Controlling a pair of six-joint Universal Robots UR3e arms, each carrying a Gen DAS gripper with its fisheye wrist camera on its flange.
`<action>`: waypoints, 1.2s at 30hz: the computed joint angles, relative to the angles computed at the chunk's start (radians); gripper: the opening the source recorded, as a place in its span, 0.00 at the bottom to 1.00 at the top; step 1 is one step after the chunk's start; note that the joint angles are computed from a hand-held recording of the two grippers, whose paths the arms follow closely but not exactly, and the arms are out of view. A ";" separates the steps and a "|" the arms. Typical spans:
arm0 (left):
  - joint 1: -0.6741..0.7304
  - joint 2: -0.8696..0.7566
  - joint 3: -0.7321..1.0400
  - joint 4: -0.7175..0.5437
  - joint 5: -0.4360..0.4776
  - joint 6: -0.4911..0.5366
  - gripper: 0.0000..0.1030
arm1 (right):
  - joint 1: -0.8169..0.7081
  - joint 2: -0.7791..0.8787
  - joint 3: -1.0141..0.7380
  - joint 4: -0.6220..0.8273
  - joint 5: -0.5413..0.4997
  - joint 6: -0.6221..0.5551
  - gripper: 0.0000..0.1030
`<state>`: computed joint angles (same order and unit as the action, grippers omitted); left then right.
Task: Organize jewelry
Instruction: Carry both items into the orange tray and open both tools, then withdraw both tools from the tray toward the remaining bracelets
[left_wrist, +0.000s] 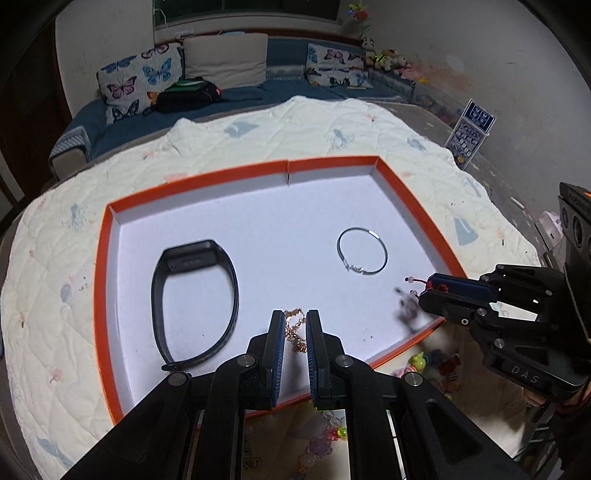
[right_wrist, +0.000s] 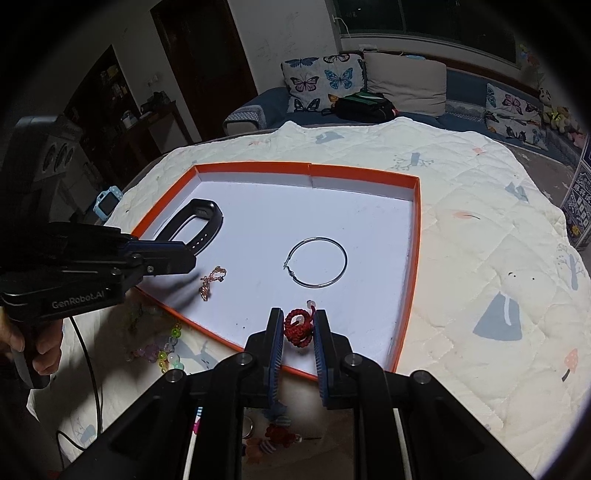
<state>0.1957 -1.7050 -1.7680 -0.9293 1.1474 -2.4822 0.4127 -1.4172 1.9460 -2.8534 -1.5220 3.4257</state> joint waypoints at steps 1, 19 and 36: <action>0.004 0.006 -0.003 -0.009 -0.002 0.004 0.17 | 0.003 0.002 -0.006 0.007 -0.003 -0.002 0.23; 0.179 0.335 -0.158 -0.151 -0.073 0.120 0.45 | 0.098 -0.090 0.012 0.051 -0.124 -0.006 0.45; 0.791 1.016 -0.390 -0.966 -0.159 0.807 0.57 | 0.231 -0.195 0.188 0.006 -0.182 0.098 0.45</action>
